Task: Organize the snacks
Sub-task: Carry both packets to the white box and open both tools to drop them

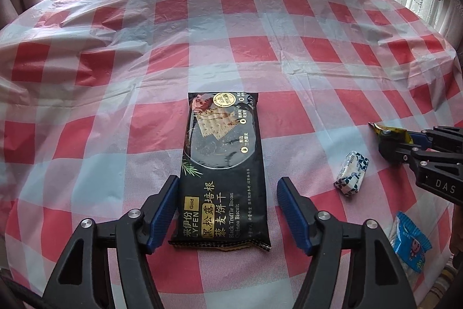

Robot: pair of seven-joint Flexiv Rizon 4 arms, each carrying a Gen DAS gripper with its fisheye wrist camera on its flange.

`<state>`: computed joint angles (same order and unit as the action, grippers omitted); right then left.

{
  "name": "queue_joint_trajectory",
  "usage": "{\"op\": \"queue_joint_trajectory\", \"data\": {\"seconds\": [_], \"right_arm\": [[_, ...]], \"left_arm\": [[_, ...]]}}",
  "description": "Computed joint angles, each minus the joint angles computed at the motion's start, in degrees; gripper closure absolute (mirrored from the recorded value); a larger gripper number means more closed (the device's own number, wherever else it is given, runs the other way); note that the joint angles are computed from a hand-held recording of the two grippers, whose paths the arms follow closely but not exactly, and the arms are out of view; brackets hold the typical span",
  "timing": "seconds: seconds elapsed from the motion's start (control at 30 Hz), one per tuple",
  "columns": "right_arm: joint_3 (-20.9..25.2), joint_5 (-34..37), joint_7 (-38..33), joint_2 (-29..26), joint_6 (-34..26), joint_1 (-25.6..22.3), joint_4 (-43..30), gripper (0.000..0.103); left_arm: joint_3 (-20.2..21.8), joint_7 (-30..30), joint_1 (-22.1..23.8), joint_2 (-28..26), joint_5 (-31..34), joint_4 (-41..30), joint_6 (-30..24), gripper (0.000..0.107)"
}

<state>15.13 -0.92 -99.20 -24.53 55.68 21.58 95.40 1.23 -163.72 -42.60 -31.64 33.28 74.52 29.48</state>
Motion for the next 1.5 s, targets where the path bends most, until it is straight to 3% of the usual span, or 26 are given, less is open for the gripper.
{"op": "queue_joint_trajectory", "data": {"seconds": [0.07,0.13,0.4,0.43,0.47,0.5,0.63,1.17,1.5], "right_arm": [[0.7,1.1,-1.6,0.3,-0.2,-0.9,0.2,0.045],[1.7,3.1,-3.6,0.3,-0.5,-2.0,-0.2,0.038],[3.3,10.4,-8.7,-0.7,-4.6,-3.8,-3.9,0.038],[3.0,10.5,-8.4,-0.8,-4.7,-3.5,-4.0,0.04],[2.4,10.1,-7.9,-0.7,-4.3,-3.0,-3.8,0.049],[1.9,9.5,-7.3,-0.5,-3.9,-2.5,-3.4,0.057],[1.8,9.4,-7.2,-0.2,-3.1,-2.2,-2.7,0.059],[0.8,6.4,-2.6,4.5,3.3,-1.9,4.5,0.064],[0.1,6.1,-0.4,10.9,7.0,-3.6,12.0,0.064]], "left_arm": [[-0.1,0.6,0.1,-0.2,0.0,-0.2,0.1,0.031],[0.0,0.2,0.3,0.2,0.0,0.6,1.4,0.031],[0.1,-2.5,1.9,2.9,0.5,5.9,8.4,0.031],[0.1,-2.6,2.0,3.1,0.6,6.2,9.0,0.031],[0.1,-2.6,2.1,3.1,0.6,6.4,9.2,0.032],[0.1,-2.6,2.0,3.1,0.5,6.1,8.5,0.033],[0.0,-0.2,1.0,1.9,0.8,2.7,1.5,0.055],[-0.6,-3.1,-0.6,2.9,1.6,0.8,-3.6,0.056],[-2.0,-1.7,-3.8,1.1,3.9,-6.4,-6.8,0.056]]}}
